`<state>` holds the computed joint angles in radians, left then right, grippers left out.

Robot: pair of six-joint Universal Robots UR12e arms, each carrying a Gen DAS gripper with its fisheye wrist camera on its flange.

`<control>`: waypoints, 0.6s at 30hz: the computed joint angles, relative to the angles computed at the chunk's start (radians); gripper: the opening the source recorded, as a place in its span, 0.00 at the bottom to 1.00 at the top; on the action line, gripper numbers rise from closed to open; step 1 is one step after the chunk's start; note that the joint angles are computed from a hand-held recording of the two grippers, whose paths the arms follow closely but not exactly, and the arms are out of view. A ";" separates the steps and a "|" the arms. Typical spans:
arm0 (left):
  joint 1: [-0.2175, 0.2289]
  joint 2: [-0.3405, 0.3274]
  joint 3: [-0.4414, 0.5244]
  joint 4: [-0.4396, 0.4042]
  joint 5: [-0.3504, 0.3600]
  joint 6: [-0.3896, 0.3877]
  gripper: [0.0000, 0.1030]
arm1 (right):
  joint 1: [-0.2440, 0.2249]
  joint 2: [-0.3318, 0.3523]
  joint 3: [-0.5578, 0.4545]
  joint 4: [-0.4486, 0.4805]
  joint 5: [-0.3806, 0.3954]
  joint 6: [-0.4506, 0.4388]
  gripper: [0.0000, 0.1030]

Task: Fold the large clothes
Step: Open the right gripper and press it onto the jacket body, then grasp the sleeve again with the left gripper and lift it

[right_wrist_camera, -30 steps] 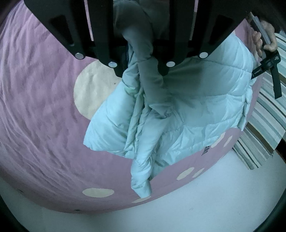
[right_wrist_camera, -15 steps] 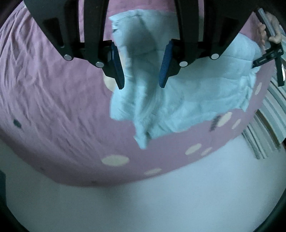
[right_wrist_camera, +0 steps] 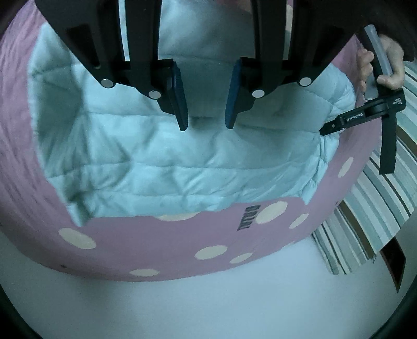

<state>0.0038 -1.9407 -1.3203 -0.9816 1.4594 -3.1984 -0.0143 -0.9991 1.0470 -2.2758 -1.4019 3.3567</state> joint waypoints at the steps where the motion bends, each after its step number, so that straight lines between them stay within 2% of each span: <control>1: 0.002 -0.004 0.004 -0.005 -0.006 -0.001 0.68 | 0.003 0.019 -0.027 0.026 -0.004 -0.008 0.30; 2: 0.003 -0.007 0.006 -0.012 -0.009 0.001 0.69 | 0.016 0.013 -0.014 0.034 -0.014 -0.006 0.30; 5: 0.007 -0.009 0.008 -0.029 -0.022 0.016 0.70 | 0.026 0.054 -0.063 0.082 -0.042 -0.009 0.30; 8: 0.006 -0.019 0.022 -0.041 -0.024 0.023 0.73 | 0.032 0.067 -0.068 0.091 -0.059 -0.019 0.29; 12: 0.008 -0.030 0.038 -0.065 -0.041 0.033 0.74 | 0.031 0.034 -0.018 0.083 -0.053 -0.017 0.29; 15: 0.006 -0.041 0.056 -0.095 -0.046 0.043 0.75 | 0.029 0.051 -0.045 0.097 -0.046 -0.015 0.28; 18: 0.009 -0.042 0.062 -0.103 -0.042 0.027 0.76 | 0.027 0.020 -0.001 0.082 -0.046 -0.023 0.28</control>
